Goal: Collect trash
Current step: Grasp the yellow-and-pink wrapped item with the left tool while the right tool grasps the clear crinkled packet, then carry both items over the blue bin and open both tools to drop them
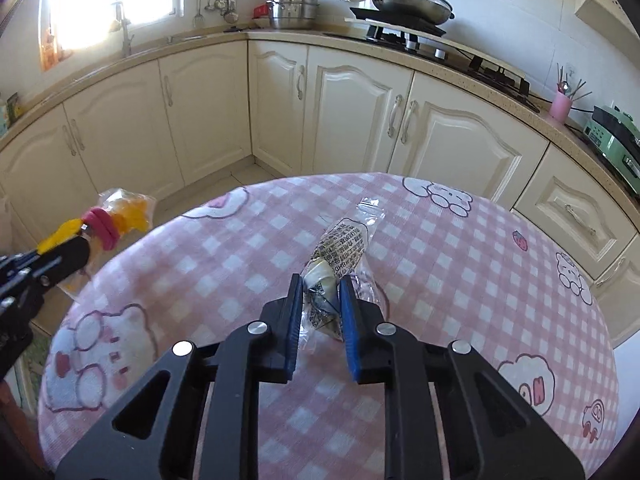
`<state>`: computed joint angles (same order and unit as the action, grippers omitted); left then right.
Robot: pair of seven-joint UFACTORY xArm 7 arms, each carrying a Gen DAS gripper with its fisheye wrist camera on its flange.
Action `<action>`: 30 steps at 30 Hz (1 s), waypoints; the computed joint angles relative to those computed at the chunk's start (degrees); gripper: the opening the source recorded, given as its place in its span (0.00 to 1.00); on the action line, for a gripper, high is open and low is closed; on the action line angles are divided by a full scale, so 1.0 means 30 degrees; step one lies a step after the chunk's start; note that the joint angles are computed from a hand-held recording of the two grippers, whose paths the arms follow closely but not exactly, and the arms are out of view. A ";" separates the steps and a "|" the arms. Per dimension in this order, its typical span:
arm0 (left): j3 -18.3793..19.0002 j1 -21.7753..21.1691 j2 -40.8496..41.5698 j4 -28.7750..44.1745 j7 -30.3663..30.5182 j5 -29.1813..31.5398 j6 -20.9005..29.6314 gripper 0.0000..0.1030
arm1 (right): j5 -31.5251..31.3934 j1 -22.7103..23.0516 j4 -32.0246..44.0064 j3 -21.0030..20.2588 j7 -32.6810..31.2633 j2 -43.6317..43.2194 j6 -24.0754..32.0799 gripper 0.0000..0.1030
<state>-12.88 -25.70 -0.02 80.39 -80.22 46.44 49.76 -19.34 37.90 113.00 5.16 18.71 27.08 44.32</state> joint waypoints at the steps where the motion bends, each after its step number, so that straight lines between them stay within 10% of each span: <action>1: -0.0035 -0.0037 -0.0209 -0.0182 -0.0032 0.0036 0.0033 0.14 | 0.0036 0.0028 -0.0550 0.0122 -0.0090 -0.0505 -0.0160 0.17; 17: -0.3651 0.1096 -0.8436 -0.6235 -0.1622 -0.1769 0.3098 0.14 | 0.0043 0.1278 -0.6546 0.3171 0.0625 -0.5867 -0.2918 0.17; 30: -0.4827 0.1468 -1.6530 -1.2701 -0.1828 -0.7000 0.5033 0.14 | -0.0379 0.4630 -0.5391 0.3916 0.1704 -0.3463 -0.3184 0.17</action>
